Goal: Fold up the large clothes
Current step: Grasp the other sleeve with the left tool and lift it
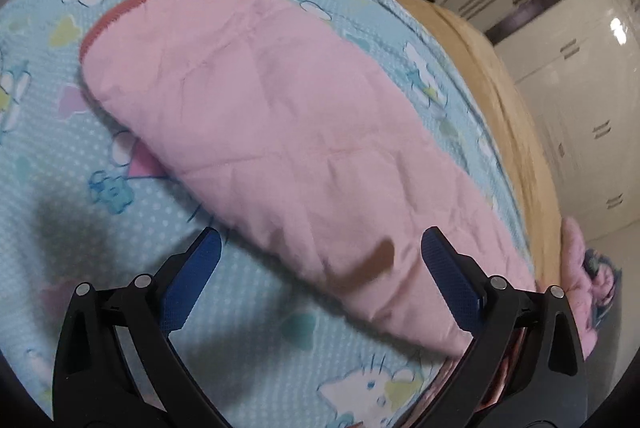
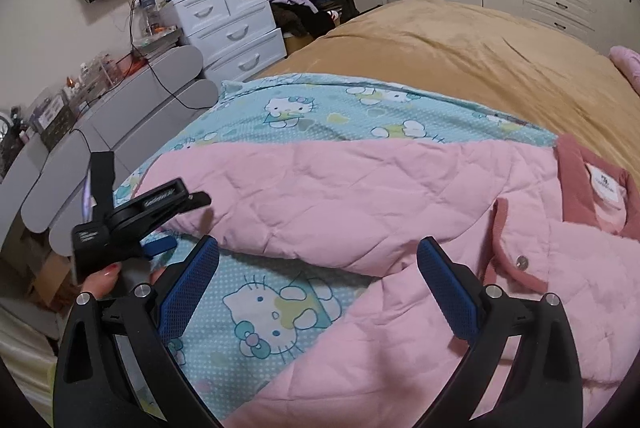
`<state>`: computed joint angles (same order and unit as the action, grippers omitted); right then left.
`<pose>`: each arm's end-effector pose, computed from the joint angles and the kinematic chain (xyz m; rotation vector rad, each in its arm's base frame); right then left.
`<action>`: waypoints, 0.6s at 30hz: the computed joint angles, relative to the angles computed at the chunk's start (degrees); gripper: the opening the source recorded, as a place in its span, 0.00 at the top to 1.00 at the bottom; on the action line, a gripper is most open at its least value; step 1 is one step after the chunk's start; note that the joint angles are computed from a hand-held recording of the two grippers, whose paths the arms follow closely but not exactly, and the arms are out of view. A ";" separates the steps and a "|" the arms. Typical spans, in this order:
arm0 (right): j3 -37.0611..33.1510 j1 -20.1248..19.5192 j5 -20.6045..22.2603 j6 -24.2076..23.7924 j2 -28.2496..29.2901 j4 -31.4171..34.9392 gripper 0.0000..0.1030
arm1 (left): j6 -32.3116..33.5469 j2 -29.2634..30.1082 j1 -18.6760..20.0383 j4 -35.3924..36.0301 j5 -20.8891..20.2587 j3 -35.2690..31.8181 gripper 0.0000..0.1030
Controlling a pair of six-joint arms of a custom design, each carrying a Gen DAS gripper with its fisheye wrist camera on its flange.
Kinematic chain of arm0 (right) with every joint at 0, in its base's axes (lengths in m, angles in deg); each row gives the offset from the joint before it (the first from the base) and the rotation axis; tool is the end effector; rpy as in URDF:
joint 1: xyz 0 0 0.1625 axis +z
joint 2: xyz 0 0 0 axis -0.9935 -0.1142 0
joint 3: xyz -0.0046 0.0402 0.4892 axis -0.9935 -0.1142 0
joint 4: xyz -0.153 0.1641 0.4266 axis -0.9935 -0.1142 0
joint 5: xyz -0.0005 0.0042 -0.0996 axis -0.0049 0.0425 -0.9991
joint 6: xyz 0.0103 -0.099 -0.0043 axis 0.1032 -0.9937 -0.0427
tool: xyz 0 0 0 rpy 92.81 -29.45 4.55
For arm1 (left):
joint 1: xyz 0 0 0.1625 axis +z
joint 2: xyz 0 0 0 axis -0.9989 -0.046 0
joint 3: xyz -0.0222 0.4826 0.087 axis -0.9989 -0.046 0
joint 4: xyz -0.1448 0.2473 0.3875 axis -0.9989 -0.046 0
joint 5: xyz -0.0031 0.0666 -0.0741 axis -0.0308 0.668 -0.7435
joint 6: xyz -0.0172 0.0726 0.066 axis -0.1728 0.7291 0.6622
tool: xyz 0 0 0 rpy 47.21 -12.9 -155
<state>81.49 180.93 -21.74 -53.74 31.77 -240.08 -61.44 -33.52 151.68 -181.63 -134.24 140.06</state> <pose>0.1941 -0.7296 0.2140 0.5364 -2.5114 0.8349 -0.1623 -0.7858 0.1235 -0.4758 2.6032 -1.0112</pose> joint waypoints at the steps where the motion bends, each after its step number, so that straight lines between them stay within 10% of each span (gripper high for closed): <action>1: 0.10 -0.05 -0.03 0.14 -0.04 0.20 0.04 | 0.17 0.51 0.36 -1.42 -0.56 -0.25 0.09; 7: 2.32 -0.91 -1.45 0.01 -1.91 -0.69 0.04 | 2.65 2.53 1.25 -12.46 -0.98 -0.42 0.15; 9: 3.24 -1.25 -2.23 -0.11 -2.77 -1.75 0.04 | 4.01 2.71 0.93 -13.09 -0.23 -0.46 0.60; 12: 4.90 -2.30 -1.84 0.92 -4.66 -3.42 0.04 | 6.18 2.66 0.34 -15.54 -0.30 -0.15 0.80; 18: 8.87 -4.49 -2.01 2.92 -9.20 -5.82 0.04 | 14.65 1.13 -2.41 -22.48 -2.73 1.11 0.88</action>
<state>90.37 176.45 -23.75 -50.82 22.56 -245.90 -46.78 -32.39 149.27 -204.11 -136.97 141.18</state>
